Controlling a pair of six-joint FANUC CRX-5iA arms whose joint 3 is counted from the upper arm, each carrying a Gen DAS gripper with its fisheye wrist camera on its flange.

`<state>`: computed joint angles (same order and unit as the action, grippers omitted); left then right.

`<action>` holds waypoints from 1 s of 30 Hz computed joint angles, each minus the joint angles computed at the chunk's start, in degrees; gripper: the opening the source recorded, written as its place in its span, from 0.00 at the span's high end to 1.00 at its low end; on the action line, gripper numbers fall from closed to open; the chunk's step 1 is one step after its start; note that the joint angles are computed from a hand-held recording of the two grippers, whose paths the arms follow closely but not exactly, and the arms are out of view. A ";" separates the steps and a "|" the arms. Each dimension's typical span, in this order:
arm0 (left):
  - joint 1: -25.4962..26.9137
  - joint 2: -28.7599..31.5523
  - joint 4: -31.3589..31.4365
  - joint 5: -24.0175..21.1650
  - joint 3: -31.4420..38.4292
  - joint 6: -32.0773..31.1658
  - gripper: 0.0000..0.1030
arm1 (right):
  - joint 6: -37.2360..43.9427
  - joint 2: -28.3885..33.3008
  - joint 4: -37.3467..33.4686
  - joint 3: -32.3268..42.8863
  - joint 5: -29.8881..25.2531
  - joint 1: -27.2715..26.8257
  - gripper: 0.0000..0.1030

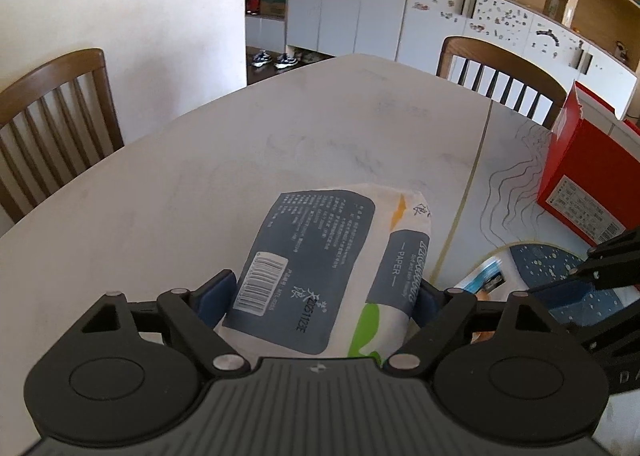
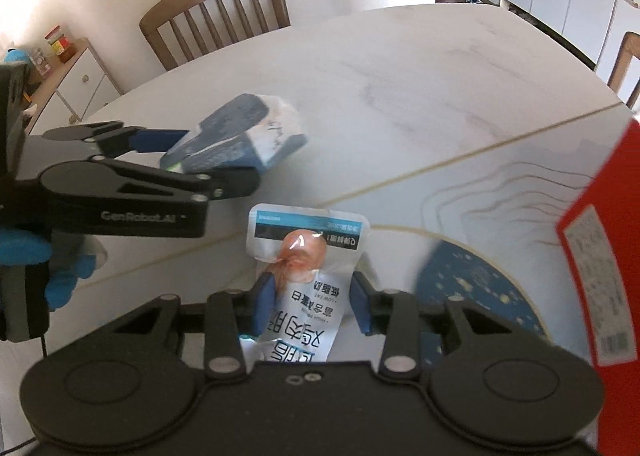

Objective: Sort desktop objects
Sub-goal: 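Carry the tissue pack and snack pouch over the red box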

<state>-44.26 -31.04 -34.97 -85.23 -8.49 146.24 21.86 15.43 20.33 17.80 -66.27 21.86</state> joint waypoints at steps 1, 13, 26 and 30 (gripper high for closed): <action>-1.24 0.62 -0.50 -0.93 0.59 1.36 0.15 | 0.11 -0.44 -0.08 -0.36 -0.24 -0.01 0.62; -18.25 11.31 -6.74 -16.85 11.33 21.17 0.18 | -2.39 -6.03 0.59 -6.14 -2.60 2.07 0.63; -27.03 20.56 -9.23 -24.20 20.23 27.81 0.19 | -4.68 -16.98 1.68 -16.29 -2.59 6.94 0.64; -28.86 21.02 -13.95 -26.91 21.50 32.64 0.00 | -5.67 -18.50 1.97 -17.77 -2.38 7.74 0.64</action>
